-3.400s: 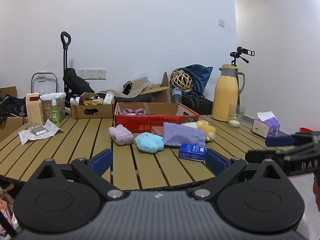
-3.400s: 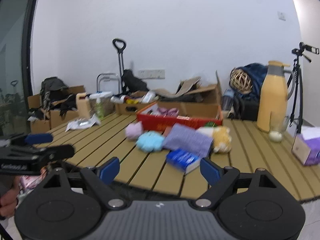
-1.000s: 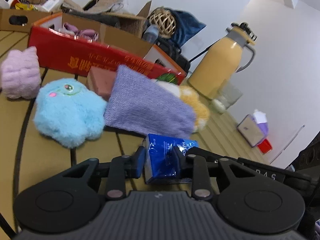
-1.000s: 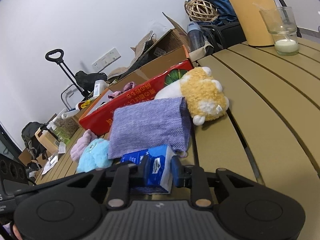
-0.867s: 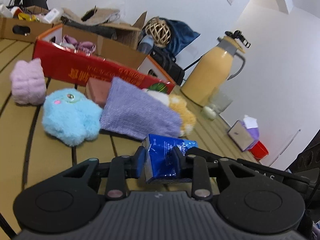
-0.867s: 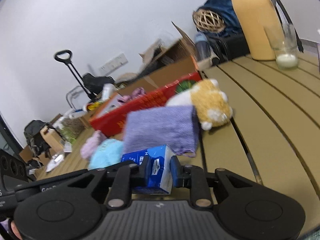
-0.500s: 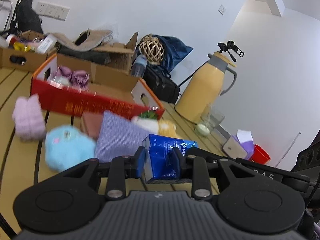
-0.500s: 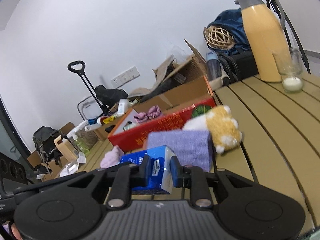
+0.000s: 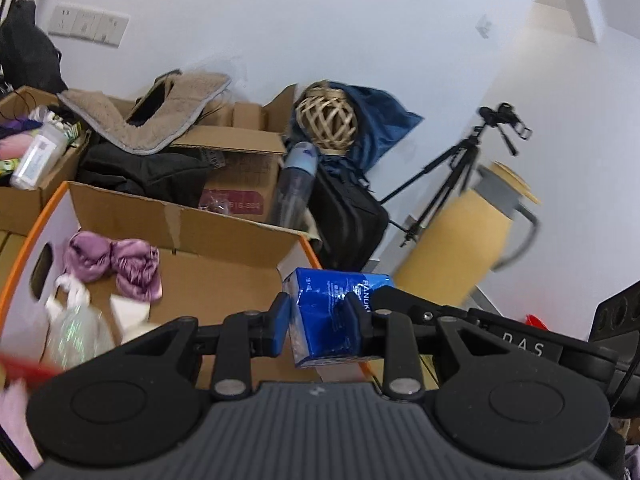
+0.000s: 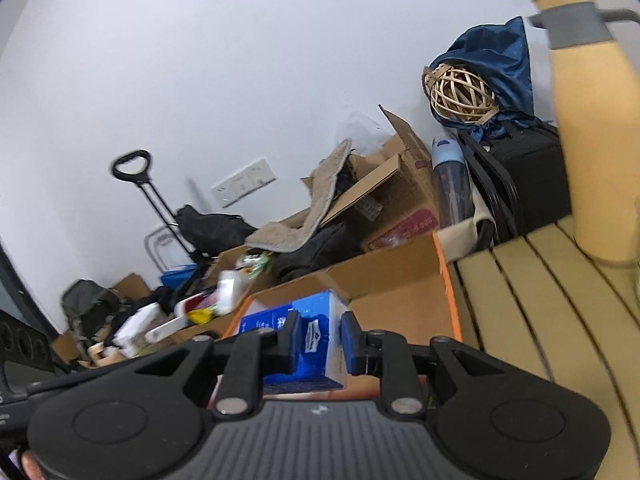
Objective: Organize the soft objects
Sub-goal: 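Carry the blue tissue pack into the box and open both grippers, then withdraw both grippers from the box back over the table items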
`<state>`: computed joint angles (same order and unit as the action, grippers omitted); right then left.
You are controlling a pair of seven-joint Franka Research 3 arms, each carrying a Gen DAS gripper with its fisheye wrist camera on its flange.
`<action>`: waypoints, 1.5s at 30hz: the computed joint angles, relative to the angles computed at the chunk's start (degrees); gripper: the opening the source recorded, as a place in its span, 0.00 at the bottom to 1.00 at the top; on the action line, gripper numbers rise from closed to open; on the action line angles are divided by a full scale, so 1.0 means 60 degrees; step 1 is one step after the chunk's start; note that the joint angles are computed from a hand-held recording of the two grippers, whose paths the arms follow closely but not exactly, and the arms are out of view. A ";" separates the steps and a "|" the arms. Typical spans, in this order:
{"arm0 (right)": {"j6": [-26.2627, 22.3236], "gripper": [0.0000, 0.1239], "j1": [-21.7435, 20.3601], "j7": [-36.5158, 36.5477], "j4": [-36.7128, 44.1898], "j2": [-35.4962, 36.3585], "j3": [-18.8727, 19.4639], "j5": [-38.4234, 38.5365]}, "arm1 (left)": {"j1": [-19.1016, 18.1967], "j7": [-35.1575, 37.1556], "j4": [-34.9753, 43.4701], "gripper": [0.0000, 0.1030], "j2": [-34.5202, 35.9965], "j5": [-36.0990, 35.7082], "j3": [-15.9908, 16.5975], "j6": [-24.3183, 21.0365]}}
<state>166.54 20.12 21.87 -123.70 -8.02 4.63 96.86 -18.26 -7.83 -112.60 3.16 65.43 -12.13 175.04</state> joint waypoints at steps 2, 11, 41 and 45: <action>0.0021 0.17 -0.0067 0.0742 0.0789 0.0836 -0.0018 -0.0844 | 0.0210 0.1409 0.0511 0.28 0.0652 -0.1455 -0.0075 0.0031; -0.0727 0.17 -0.0504 0.5746 0.4501 0.4610 -0.0168 -0.6198 | 0.0863 0.6039 0.3411 0.28 0.3565 -0.5783 -0.0879 -0.1373; 0.0011 0.27 -0.1042 0.8977 0.3426 0.3477 0.0271 -1.2115 | -0.1307 0.5849 0.2228 0.45 0.1208 -0.4252 0.1073 -0.3828; -0.0031 0.37 -0.0927 0.8526 0.2169 0.2037 0.0228 -1.1927 | -0.1179 0.5327 0.1195 0.58 -0.0152 -0.3360 0.0539 -0.4579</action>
